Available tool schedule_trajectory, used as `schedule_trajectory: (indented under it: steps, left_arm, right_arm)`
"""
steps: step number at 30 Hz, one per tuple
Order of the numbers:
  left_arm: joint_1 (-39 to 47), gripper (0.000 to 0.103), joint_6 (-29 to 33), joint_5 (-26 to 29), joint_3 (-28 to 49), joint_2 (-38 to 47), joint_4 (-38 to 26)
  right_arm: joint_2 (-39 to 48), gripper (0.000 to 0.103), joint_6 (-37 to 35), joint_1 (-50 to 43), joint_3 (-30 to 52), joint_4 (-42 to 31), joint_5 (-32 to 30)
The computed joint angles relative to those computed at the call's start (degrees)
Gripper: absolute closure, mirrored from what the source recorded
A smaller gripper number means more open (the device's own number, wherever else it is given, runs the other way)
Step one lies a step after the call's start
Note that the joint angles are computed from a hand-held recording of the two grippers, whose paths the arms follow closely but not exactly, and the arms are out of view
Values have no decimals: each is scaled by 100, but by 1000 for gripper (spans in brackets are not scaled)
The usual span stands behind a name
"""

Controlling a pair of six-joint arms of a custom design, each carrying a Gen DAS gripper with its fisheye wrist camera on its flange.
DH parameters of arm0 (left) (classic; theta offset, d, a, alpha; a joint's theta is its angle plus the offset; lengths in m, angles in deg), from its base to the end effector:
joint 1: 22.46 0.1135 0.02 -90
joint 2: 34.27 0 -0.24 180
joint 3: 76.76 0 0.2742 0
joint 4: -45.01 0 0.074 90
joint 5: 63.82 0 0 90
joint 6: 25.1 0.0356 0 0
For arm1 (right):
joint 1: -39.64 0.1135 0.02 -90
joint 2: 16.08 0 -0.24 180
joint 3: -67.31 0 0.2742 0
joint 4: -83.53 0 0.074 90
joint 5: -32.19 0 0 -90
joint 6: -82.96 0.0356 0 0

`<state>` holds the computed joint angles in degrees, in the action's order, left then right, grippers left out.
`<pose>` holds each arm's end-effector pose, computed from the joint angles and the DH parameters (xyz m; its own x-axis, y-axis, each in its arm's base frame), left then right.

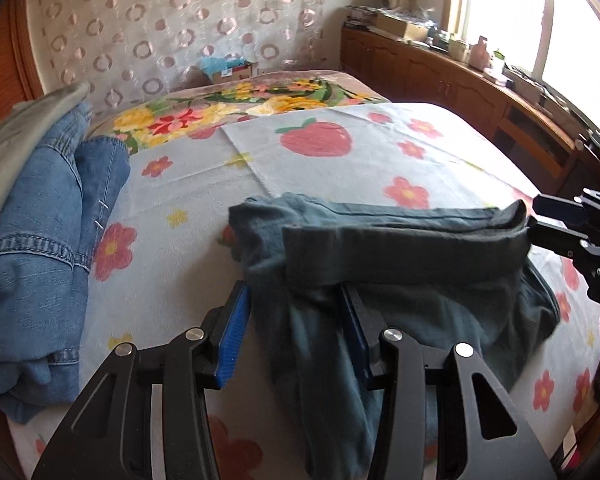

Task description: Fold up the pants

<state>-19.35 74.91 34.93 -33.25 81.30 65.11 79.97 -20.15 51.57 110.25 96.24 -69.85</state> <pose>0.2752 0.0095 -0.0169 -0.7675 0.1303 -0.6277 0.1761 0.9843 -0.0109 0.2849 0.0678 0.0623 -0.5365 -0.3401 -0.7724 -0.4921 0.8696 -0.0411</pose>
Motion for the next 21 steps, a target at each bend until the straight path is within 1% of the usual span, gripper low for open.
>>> schedule_trajectory:
  steps: [2,5,9,11,16,19,21]
  left_arm:
    - [36,57,-23,57,48,63,-11]
    - [39,57,-29,59,24,110,89]
    - [42,57,-65,60,-12,106,145]
    - [39,57,-66,50,-10,147,201]
    - [96,57,-123,119,5,207,274]
    - [127,57,-133,162,-27,201,328]
    - [150,57,-113,180,-79,161,371]
  right_arm:
    - [316,65,96,-4,179,116,-4]
    - [577,65,196,-85,317,268,-232]
    - [823,65,423,-384,561,170,-844]
    - [790,65,439,-541,489,244,-1070]
    - [553,65,296,-631,147,421,-1293]
    - [591,65,125,-528,203,216,-1102]
    - [824,65,57,-406,468,-28,-832]
